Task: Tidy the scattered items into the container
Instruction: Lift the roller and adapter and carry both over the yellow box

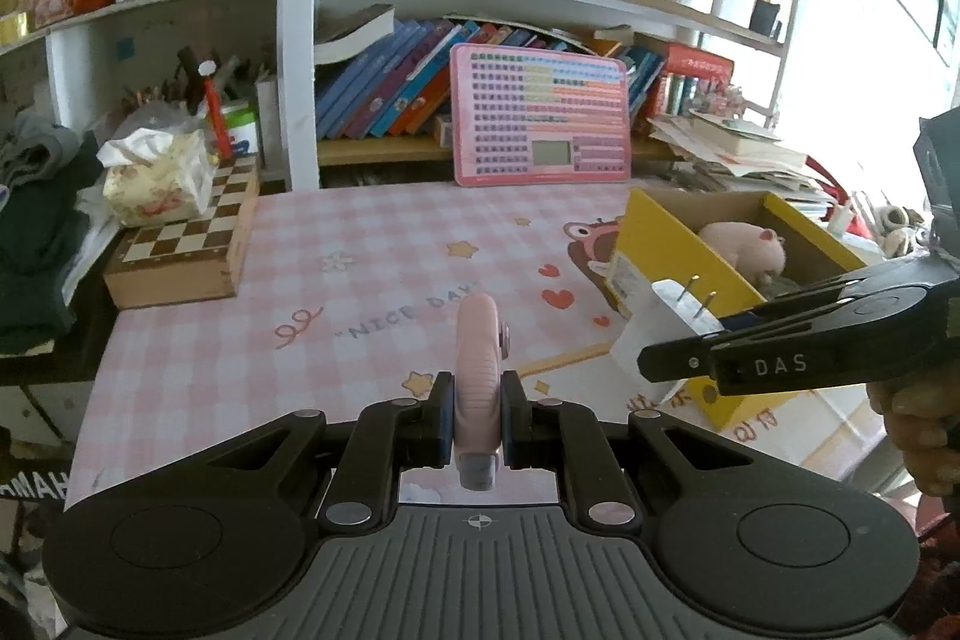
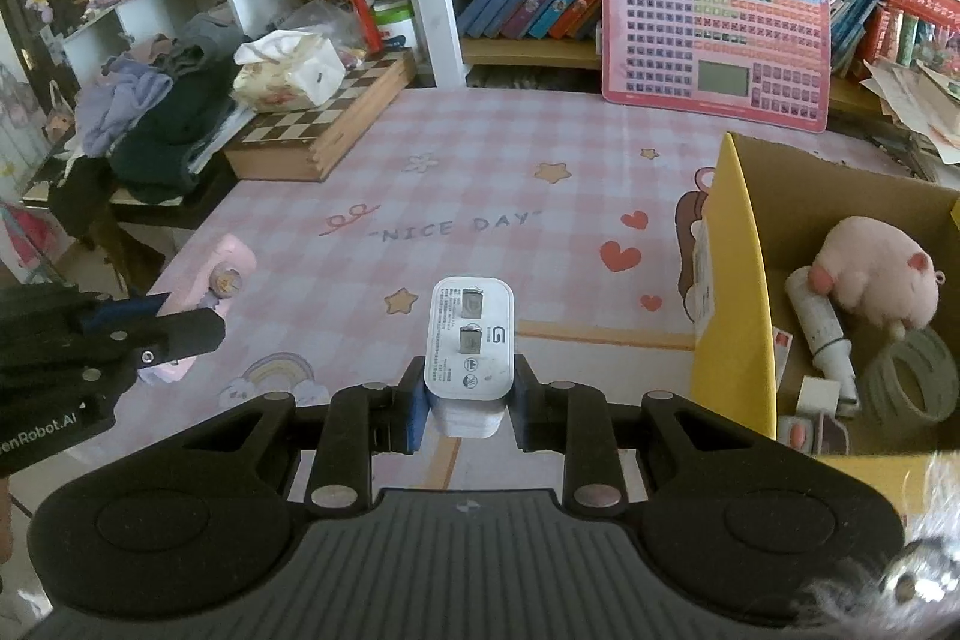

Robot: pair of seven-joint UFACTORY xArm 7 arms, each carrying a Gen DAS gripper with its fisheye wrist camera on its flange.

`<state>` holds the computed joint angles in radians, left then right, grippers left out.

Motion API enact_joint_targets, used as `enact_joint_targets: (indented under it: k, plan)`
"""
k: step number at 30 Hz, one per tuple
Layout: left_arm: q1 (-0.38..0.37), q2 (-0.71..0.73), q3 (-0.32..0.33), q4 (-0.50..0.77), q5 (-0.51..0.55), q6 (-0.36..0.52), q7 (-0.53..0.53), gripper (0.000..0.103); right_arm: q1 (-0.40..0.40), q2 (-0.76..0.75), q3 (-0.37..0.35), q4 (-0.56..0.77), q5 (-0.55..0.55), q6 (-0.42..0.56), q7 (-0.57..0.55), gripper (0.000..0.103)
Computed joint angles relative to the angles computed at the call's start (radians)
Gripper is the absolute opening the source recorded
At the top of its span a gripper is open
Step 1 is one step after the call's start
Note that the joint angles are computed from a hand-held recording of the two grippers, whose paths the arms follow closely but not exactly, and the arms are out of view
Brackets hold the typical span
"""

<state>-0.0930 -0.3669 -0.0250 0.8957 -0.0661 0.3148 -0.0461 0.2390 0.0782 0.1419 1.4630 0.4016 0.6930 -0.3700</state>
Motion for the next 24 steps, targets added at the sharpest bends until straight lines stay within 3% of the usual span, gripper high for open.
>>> enact_joint_targets:
  k: [14,24]
  plan:
    - [-0.034,-0.153,0.016,-0.103,-0.028,0.007,0.024,0.013,0.031,-0.179,-0.021,-0.184,0.031,-0.032,0.029,0.025]
    - [-0.113,-0.218,0.037,-0.145,-0.080,0.009,0.071,0.013,0.034,-0.311,-0.051,-0.319,-0.011,-0.042,0.114,0.025]
